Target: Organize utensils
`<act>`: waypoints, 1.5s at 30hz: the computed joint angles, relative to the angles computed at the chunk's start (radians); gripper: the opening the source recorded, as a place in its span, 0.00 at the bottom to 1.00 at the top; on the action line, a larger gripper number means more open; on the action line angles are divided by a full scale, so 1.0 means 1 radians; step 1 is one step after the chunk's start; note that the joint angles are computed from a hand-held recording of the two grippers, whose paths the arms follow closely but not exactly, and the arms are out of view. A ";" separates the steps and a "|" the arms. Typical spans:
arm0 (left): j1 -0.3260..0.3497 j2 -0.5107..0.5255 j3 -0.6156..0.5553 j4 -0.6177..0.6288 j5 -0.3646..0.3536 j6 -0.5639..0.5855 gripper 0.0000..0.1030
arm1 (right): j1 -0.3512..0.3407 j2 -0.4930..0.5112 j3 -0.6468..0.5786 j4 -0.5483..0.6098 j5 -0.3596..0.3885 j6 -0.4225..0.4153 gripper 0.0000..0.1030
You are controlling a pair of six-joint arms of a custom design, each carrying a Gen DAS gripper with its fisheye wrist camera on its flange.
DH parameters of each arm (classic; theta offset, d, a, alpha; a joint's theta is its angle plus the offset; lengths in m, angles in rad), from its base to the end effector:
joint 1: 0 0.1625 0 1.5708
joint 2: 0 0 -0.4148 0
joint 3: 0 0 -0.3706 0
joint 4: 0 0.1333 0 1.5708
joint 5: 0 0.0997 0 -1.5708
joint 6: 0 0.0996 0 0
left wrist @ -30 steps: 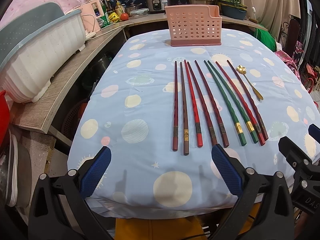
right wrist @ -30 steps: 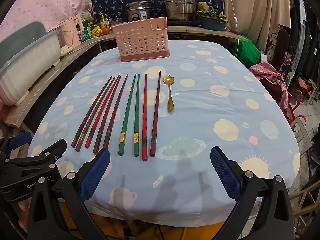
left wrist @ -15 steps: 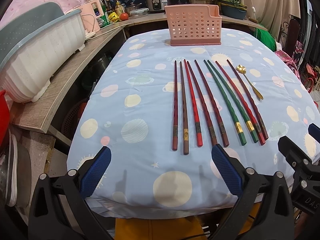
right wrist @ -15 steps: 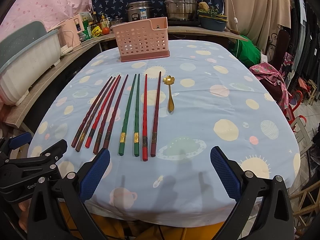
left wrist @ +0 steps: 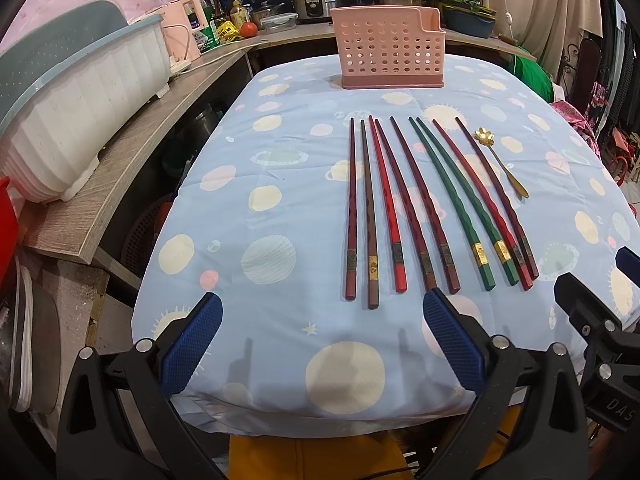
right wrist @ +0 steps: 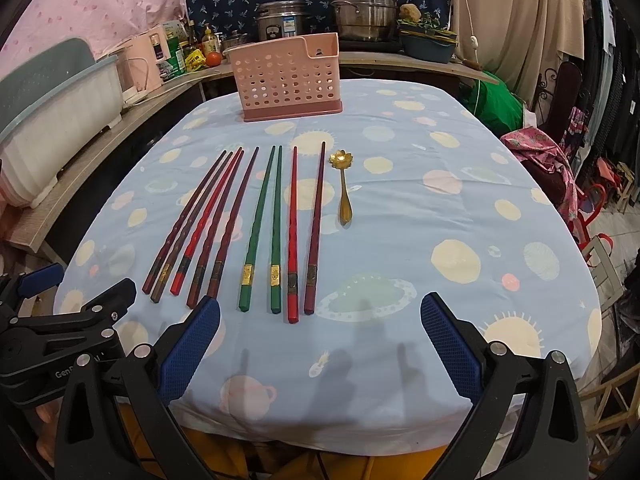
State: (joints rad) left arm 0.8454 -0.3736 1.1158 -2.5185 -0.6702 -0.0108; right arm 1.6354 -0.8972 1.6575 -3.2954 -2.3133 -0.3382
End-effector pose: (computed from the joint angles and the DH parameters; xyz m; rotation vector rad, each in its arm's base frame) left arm -0.3524 -0.7160 0.0232 0.6961 2.1919 -0.6205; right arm 0.1074 -0.6388 0.2714 0.0009 -2.1543 0.9824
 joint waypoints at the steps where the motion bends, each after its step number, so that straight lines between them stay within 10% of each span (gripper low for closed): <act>1: 0.002 0.003 -0.006 0.003 -0.001 0.001 0.93 | 0.000 0.000 0.000 0.000 0.000 0.000 0.94; 45: 0.030 0.003 -0.048 0.092 -0.041 -0.076 0.93 | -0.013 0.002 0.001 -0.004 0.009 0.022 0.93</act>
